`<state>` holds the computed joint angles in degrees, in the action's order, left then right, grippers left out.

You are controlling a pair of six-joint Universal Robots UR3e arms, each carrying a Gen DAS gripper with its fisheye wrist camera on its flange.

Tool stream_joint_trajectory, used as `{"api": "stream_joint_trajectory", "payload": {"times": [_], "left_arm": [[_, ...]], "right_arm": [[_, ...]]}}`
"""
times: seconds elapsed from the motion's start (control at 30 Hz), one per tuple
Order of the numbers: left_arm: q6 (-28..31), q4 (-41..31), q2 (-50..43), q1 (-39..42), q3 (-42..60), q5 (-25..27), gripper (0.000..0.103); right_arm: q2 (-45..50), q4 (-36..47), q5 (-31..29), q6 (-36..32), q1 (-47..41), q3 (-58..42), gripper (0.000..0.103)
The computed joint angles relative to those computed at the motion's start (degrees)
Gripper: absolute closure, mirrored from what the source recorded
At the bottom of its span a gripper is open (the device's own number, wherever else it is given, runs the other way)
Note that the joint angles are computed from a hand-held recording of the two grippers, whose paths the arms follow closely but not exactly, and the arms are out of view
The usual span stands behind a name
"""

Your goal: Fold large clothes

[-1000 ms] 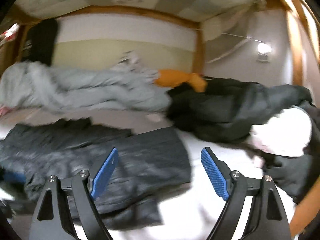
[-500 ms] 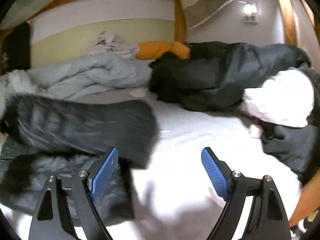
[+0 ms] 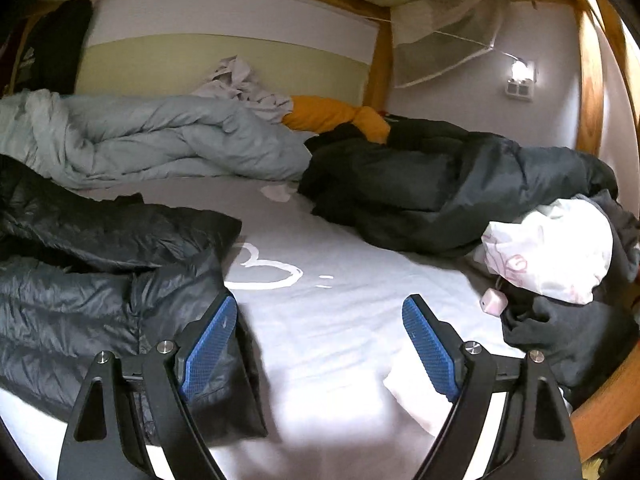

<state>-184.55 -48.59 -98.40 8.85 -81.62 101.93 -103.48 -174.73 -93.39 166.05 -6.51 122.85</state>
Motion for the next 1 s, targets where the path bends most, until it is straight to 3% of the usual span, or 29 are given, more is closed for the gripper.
{"api": "stream_joint_trajectory", "payload": {"times": [0.13, 0.2, 0.27, 0.3, 0.37, 0.43, 0.47, 0.53, 0.67, 0.77, 0.83, 0.93, 1.0], "left_arm": [[1.33, 0.65, -0.44, 0.89, -2.34, -1.39, 0.093], [2.35, 1.38, -0.60, 0.82, -3.04, -0.71, 0.092], [3.19, 1.99, -0.72, 0.75, -3.97, 0.66, 0.092], [3.43, 2.24, -0.72, 1.20, -4.49, 0.59, 0.091], [3.39, 2.09, -0.62, 2.30, -5.01, -0.53, 0.091], [3.12, 1.68, -0.65, 2.73, -5.56, -0.34, 0.089], [3.19, 1.40, -0.78, 2.66, -5.69, 0.28, 0.087], [3.39, 0.75, -1.21, 2.31, -5.93, 1.90, 0.085], [4.48, 1.07, -0.19, 3.34, -8.25, 1.77, 0.078], [4.56, -0.02, -0.04, 4.29, -9.55, 2.09, 0.075], [4.04, 0.41, 1.18, 5.20, -11.70, 1.42, 0.068], [4.37, 4.09, 4.85, 5.53, -16.36, 1.70, 0.060], [5.69, 7.51, 8.70, 5.64, -20.12, 1.64, 0.046]], "right_arm": [[0.49, -1.90, -0.46, -0.47, 1.17, 0.69, 0.016], [-0.18, -1.91, 2.96, -1.04, 0.21, 1.37, 0.016], [-1.82, -1.60, 10.12, -1.47, -2.32, 2.50, 0.016], [-3.32, -0.49, 18.05, -1.83, -5.16, 3.09, 0.021], [-2.63, 2.92, 26.44, -2.45, -6.75, 0.84, 0.037], [2.10, 4.37, 23.35, -2.10, -3.11, -3.74, 0.052], [5.88, 6.29, 20.80, -1.81, -0.79, -7.27, 0.054], [11.89, 13.01, 20.49, -2.47, 0.79, -13.75, 0.067], [21.87, 25.04, 16.33, 0.46, 0.97, -24.65, 0.067], [23.96, 35.91, 24.49, 1.05, -4.43, -28.65, 0.067], [24.00, 36.66, 25.20, 1.02, -5.35, -28.48, 0.067], [23.01, 32.49, 20.86, -0.01, -2.94, -26.54, 0.067], [22.03, 29.00, 17.18, -0.38, -1.07, -24.91, 0.067]]}}
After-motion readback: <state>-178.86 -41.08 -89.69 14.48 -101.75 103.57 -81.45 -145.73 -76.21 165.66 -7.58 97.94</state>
